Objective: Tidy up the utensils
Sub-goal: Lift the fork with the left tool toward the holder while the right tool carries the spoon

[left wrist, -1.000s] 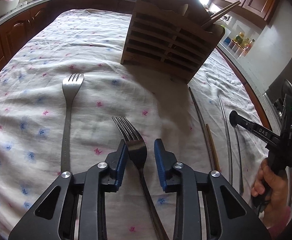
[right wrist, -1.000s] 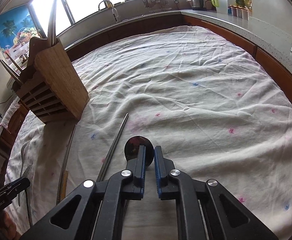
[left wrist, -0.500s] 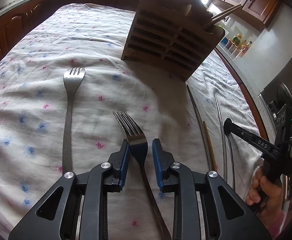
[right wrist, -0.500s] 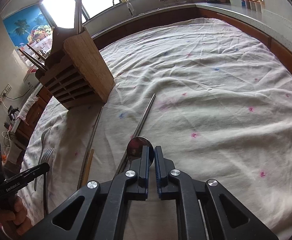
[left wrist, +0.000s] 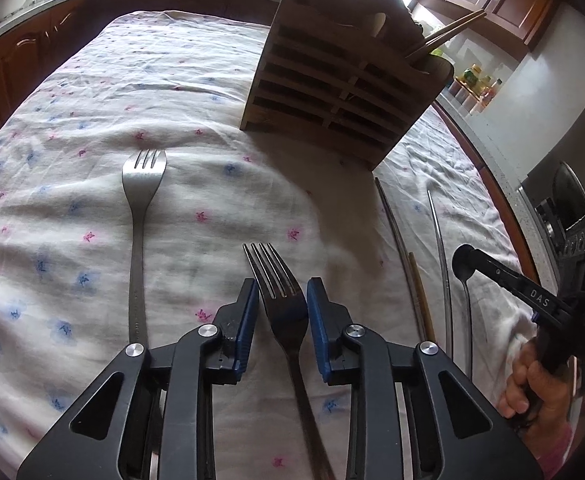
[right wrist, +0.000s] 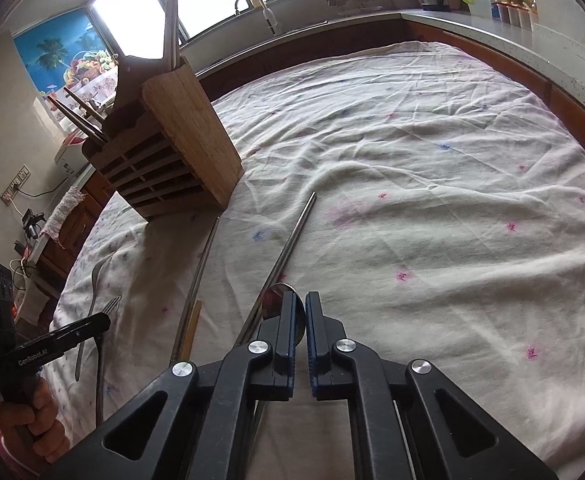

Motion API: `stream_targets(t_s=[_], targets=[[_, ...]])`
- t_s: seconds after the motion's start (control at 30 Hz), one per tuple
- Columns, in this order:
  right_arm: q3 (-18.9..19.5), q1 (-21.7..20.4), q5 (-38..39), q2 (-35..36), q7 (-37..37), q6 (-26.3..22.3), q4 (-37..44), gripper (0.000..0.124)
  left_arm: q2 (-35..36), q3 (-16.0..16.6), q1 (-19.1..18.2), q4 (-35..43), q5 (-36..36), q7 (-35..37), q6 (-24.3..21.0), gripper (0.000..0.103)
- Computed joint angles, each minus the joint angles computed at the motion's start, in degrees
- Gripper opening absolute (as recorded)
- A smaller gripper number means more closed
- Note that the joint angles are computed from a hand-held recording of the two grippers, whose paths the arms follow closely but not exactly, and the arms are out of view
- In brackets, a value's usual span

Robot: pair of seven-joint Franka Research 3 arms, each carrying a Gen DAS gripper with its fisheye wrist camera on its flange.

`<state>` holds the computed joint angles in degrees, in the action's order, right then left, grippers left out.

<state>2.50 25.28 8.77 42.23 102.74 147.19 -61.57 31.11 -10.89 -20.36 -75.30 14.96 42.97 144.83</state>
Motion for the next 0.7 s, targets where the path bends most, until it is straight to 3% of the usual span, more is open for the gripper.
stream_targets(t_s=[0.17,0.5,0.7], targets=[[1.1,-0.4,1.4,-5.0,-1.8,4.9,-7.0,0.003,-2.8,-0.4,0.0,-3.2,0.4,0.1,3.2,0.003],[1.0,0.4,1.8,-13.8,-3.5,13.2,-17.7,0.003,-10.4,1.1,-1.8,-10.4,6.4,-5.8,8.9,0.002],[-4.3,4.9,-5.6,-18.1,1.6,18.8,-22.1,0.003,-14.5,2.0,-2.5,-13.6,12.3,-11.7,11.6,0.002]])
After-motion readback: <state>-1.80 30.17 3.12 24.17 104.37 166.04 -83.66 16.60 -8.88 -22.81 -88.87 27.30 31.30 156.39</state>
